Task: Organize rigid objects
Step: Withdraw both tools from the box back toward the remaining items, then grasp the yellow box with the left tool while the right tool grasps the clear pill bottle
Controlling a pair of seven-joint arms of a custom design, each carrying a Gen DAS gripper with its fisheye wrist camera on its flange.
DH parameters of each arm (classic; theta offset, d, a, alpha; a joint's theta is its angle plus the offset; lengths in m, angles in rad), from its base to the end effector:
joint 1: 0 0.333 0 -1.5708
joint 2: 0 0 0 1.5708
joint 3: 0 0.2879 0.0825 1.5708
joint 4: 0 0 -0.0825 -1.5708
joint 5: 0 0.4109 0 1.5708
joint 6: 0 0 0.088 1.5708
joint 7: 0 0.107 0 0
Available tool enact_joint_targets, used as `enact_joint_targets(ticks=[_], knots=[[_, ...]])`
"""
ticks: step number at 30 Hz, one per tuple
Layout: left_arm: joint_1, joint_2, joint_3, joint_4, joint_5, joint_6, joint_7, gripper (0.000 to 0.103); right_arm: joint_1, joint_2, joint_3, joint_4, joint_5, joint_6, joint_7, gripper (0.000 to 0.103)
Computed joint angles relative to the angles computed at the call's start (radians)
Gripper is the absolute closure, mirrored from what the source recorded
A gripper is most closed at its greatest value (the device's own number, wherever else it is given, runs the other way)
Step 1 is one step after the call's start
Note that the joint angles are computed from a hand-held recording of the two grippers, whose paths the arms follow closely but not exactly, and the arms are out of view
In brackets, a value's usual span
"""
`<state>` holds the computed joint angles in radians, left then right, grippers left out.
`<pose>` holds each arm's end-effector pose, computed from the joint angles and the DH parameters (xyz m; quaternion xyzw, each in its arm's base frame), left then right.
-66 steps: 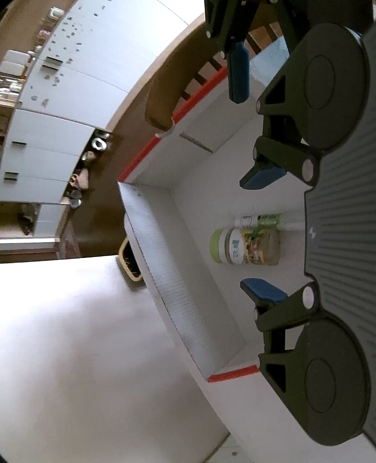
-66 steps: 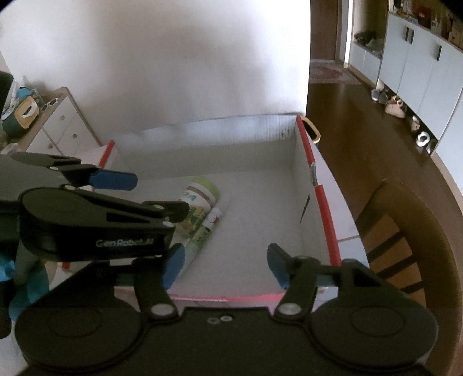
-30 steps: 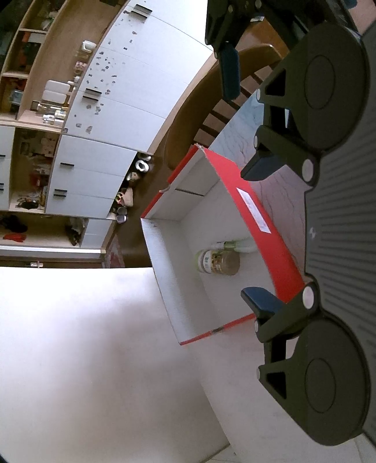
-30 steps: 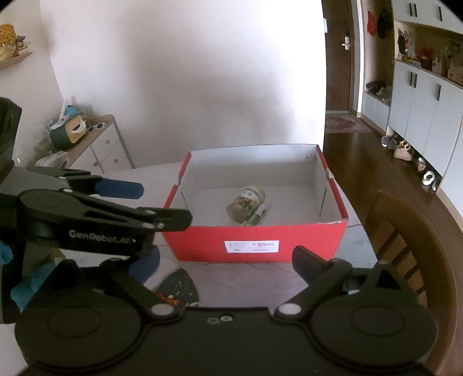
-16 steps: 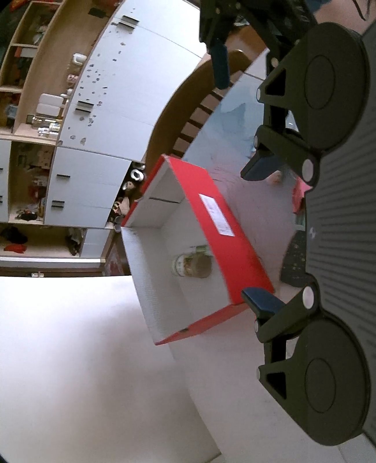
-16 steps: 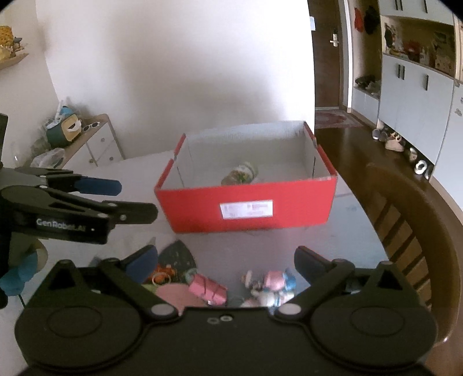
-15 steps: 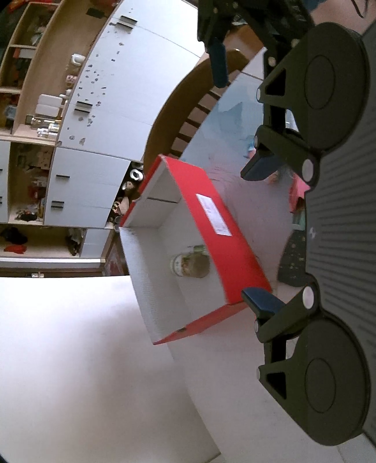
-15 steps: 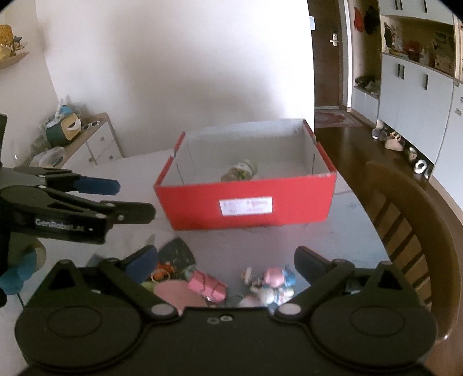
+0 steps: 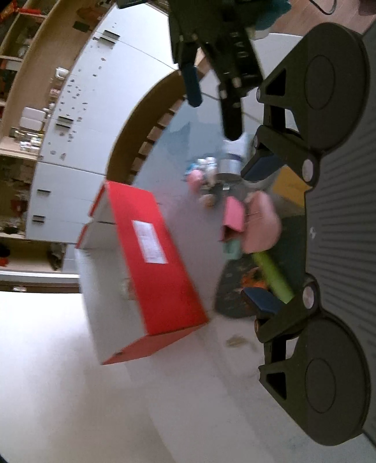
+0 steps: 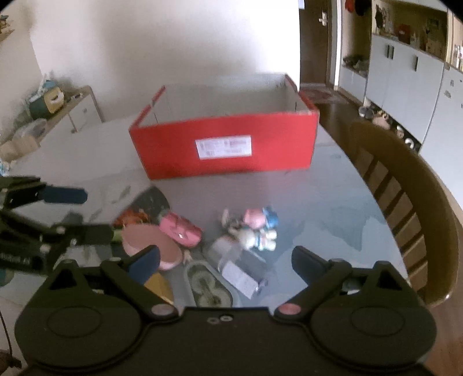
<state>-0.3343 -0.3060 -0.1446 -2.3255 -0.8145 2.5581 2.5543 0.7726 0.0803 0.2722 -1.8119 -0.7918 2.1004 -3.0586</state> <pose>0.4711 -0.2358 0.4764 -0.3065 0.8756 -0.3660 0.0737 0.3509 0.5288 0.4899 -0.5656 0.7441 -0.2359 0.2661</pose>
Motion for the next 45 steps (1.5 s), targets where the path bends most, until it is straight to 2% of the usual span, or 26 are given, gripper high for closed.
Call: enact_joint_targets(ticks=[13,25,31,33,43,45], knots=[[-0.022,-0.028,0.004,-0.097,-0.03,-0.029,0.007,0.023,-0.024,0.026,-0.02,-0.031,0.081,0.063,-0.084,0.02],[-0.039,-0.002,-0.018,-0.115,-0.016,0.016,0.03,0.023,-0.058,0.016,-0.03,-0.079,0.137,0.135,-0.14,0.033],[-0.039,0.015,-0.024,-0.11,-0.002,0.024,0.006,0.023,-0.078,-0.013,-0.035,-0.13,0.14,0.207,-0.096,0.037],[-0.038,0.019,-0.025,-0.107,0.002,0.02,0.001,0.033,-0.083,-0.015,-0.034,-0.137,0.14,0.222,-0.093,0.038],[-0.047,0.016,-0.032,-0.109,0.028,0.03,-0.004,0.06,-0.087,-0.015,-0.028,-0.139,0.134,0.24,-0.075,0.045],[-0.044,0.019,-0.036,-0.103,0.044,0.026,-0.016,0.07,-0.083,-0.01,-0.027,-0.132,0.124,0.229,-0.071,0.046]])
